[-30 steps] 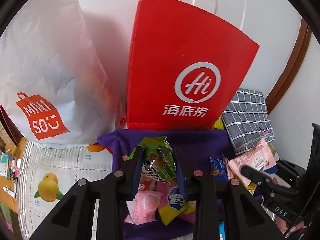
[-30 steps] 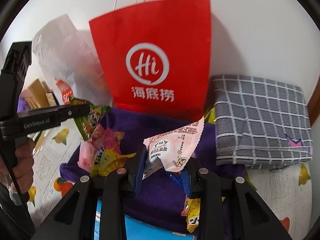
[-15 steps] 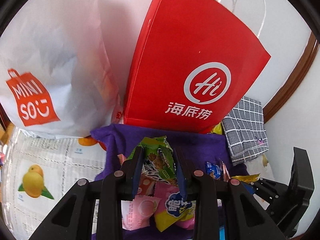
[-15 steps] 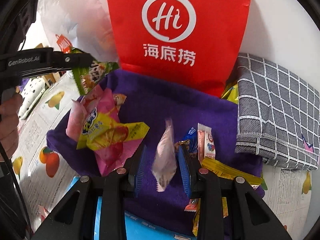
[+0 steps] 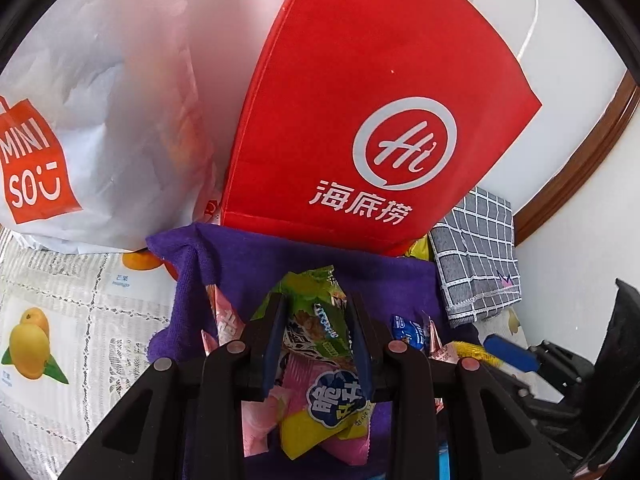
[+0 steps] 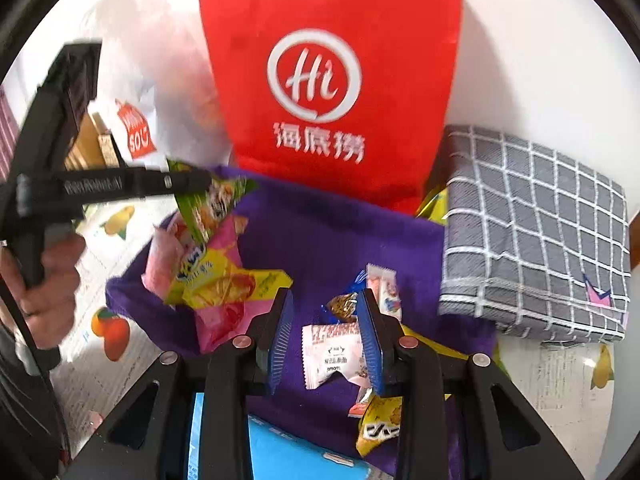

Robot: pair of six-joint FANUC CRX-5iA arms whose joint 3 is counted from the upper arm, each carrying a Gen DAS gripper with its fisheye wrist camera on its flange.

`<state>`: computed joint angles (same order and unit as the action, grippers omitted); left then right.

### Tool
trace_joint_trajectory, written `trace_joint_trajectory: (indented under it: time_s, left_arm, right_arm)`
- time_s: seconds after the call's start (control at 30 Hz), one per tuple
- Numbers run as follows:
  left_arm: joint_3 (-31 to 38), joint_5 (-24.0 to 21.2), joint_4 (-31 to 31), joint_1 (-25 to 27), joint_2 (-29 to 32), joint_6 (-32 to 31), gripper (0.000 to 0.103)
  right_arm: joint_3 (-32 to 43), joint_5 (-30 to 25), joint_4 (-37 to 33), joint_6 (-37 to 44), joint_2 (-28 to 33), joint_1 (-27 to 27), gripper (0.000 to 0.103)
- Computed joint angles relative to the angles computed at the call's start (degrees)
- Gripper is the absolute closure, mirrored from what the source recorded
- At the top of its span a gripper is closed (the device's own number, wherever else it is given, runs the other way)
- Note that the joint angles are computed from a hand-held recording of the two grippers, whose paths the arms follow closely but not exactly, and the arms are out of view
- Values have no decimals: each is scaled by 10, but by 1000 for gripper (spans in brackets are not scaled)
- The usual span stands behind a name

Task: Organize snacks
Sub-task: 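Lower both packets onto the purple towel and open both grippers, then withdraw both grippers from the towel toward the red candy packets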

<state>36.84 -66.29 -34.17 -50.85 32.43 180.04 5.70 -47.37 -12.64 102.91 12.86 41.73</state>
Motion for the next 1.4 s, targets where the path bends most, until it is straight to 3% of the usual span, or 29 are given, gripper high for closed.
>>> trace_joint_trajectory:
  time_s: [0.2, 0.4, 0.47, 0.63, 0.97, 1.07, 1.27, 1.4]
  left_arm:
    - [-7, 18, 14, 6, -1, -10, 72]
    - [-27, 52, 38, 15, -16, -34, 53]
    - [-18, 44, 38, 12, -13, -50, 43]
    - [28, -4, 20, -3, 4, -85, 38]
    - [38, -22, -8, -22, -11, -84, 37]
    - [58, -52, -13, -29, -7, -85, 37]
    - [69, -73, -18, -52, -6, -72, 37]
    - [90, -112, -20, -73, 5, -73, 37]
  right_arm:
    - [2, 4, -9, -4, -8, -4, 67]
    - [-7, 11, -6, -2, -15, 1, 67]
    - [-10, 13, -5, 0, -19, 3, 67]
    - [-16, 17, -6, 0, -27, 6, 67]
    - [-60, 43, 8, -46, -78, 17, 67]
    - [-77, 43, 18, -76, -96, 21, 67]
    - [-158, 75, 125, -185, -155, 54, 67]
    - [-199, 76, 151, -230, -192, 63, 67]
